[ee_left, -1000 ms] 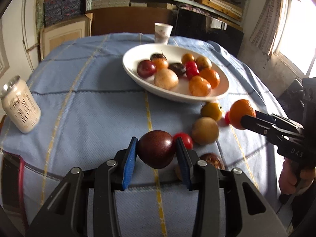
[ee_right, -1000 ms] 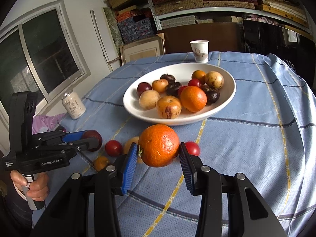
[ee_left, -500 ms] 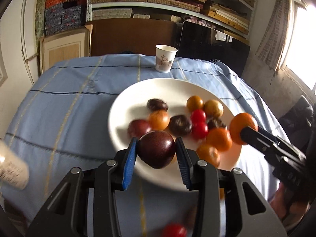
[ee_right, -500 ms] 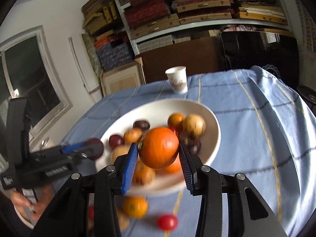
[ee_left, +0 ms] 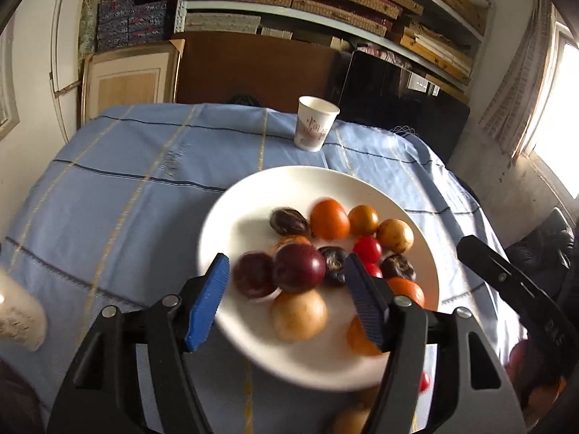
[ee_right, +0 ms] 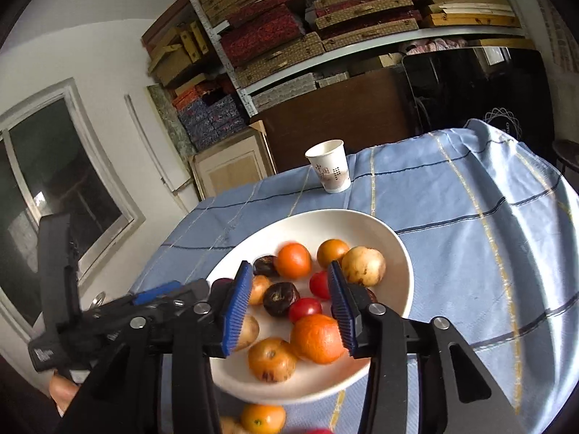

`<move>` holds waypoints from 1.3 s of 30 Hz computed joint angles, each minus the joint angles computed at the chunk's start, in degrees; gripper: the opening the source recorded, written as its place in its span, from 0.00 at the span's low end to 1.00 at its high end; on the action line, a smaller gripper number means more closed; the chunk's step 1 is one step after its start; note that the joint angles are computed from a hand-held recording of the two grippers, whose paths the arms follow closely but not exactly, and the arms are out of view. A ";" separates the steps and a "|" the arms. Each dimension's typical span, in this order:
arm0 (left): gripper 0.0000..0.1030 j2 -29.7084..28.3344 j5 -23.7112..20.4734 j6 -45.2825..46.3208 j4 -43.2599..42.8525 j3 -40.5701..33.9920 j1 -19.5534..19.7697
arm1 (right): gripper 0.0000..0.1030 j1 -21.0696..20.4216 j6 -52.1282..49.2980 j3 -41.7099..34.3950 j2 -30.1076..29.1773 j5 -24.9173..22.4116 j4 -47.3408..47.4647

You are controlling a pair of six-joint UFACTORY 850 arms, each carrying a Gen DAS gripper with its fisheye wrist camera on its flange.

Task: Organize fruits
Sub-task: 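Carry the orange and plum onto the white plate and release both, then withdraw both tools from the plate back over the fruit pile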

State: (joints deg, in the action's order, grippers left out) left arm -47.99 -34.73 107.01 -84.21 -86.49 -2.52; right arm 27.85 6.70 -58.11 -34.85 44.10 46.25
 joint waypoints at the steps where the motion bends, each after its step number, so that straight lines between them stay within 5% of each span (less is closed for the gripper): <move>1: 0.77 1.30 -0.55 2.78 -1.94 1.90 0.86 | 0.50 0.28 -0.01 0.62 0.49 -0.42 -0.29; 2: 0.85 2.43 -0.71 5.35 -3.94 3.69 1.50 | 0.52 0.59 -0.13 1.26 0.91 -1.13 -0.71; 8: 0.89 6.33 -3.00 22.24 -14.38 13.77 6.55 | 0.52 3.45 -9.03 2.03 0.31 -7.93 6.73; 14: 0.89 4.69 -3.09 12.19 -3.91 13.01 8.71 | 0.43 4.80 -13.93 0.50 -1.90 -13.23 9.29; 21: 0.89 8.29 -2.23 31.05 -18.09 19.18 8.18 | 0.37 5.03 -21.27 -1.85 -3.94 -15.86 15.66; 39: 0.89 7.93 -2.18 25.41 -13.88 18.01 8.75 | 0.32 4.95 -25.36 -3.52 -5.39 -17.07 19.29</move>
State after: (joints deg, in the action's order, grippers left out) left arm -40.06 -36.91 132.43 -98.09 -68.48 6.23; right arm 32.80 -18.65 -61.63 -40.25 27.03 65.54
